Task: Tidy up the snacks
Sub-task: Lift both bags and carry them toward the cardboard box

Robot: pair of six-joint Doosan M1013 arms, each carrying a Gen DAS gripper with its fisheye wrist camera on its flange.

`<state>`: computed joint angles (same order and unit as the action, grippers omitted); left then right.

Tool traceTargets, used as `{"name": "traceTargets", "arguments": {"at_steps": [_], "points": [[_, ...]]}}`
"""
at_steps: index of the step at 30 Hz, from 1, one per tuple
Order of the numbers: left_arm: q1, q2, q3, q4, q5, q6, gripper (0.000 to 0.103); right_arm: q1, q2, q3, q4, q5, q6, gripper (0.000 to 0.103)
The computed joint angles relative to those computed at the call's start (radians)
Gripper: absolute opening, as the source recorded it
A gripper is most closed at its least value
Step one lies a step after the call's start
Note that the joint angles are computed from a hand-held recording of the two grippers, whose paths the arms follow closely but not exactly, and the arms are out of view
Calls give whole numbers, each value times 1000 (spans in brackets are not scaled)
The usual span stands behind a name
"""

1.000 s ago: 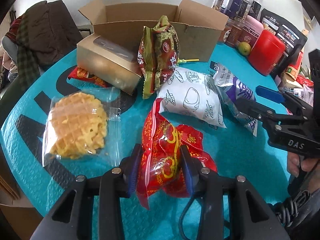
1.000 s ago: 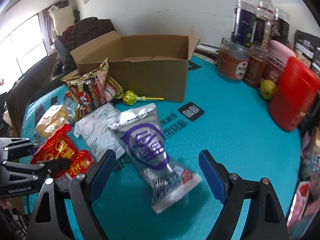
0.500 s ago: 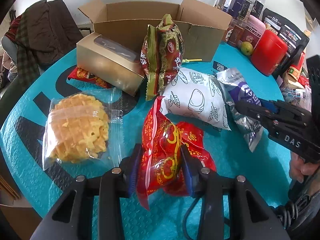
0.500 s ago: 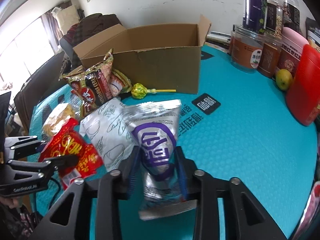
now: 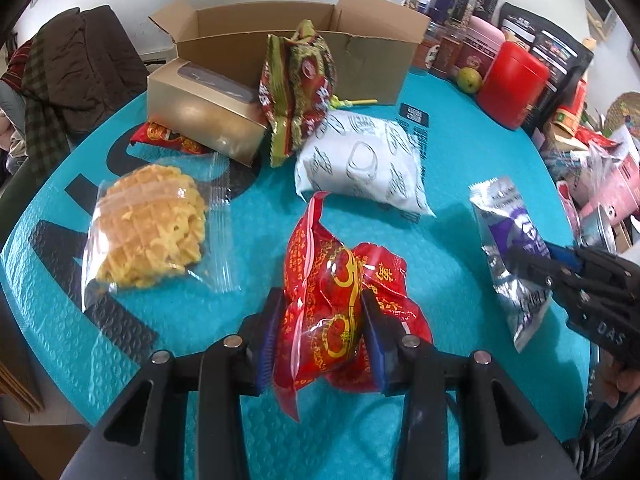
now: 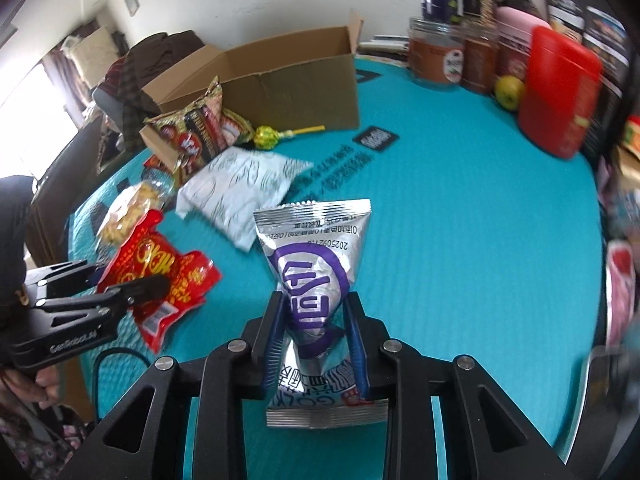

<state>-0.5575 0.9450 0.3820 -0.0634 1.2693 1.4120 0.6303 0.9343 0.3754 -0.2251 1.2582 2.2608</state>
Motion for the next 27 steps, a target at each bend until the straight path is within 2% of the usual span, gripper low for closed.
{"name": "traceTargets", "arguments": {"at_steps": [6, 12, 15, 17, 21, 27], "points": [[-6, -31, 60, 3, -30, 26, 38, 21, -52, 88, -5, 0, 24, 29], [-7, -44, 80, 6, -26, 44, 38, 30, -64, 104, 14, 12, 14, 30], [-7, -45, 80, 6, -21, 47, 38, 34, -43, 69, 4, 35, -5, 33], [-8, -41, 73, 8, -14, 48, 38, 34, -17, 26, 12, 70, -17, 42], [-8, -32, 57, 7, -1, 49, 38, 39, 54, -97, -7, 171, -54, 49], [-7, -26, 49, -6, -2, 66, 38, 46, 79, -138, -40, 186, -67, 53]]}}
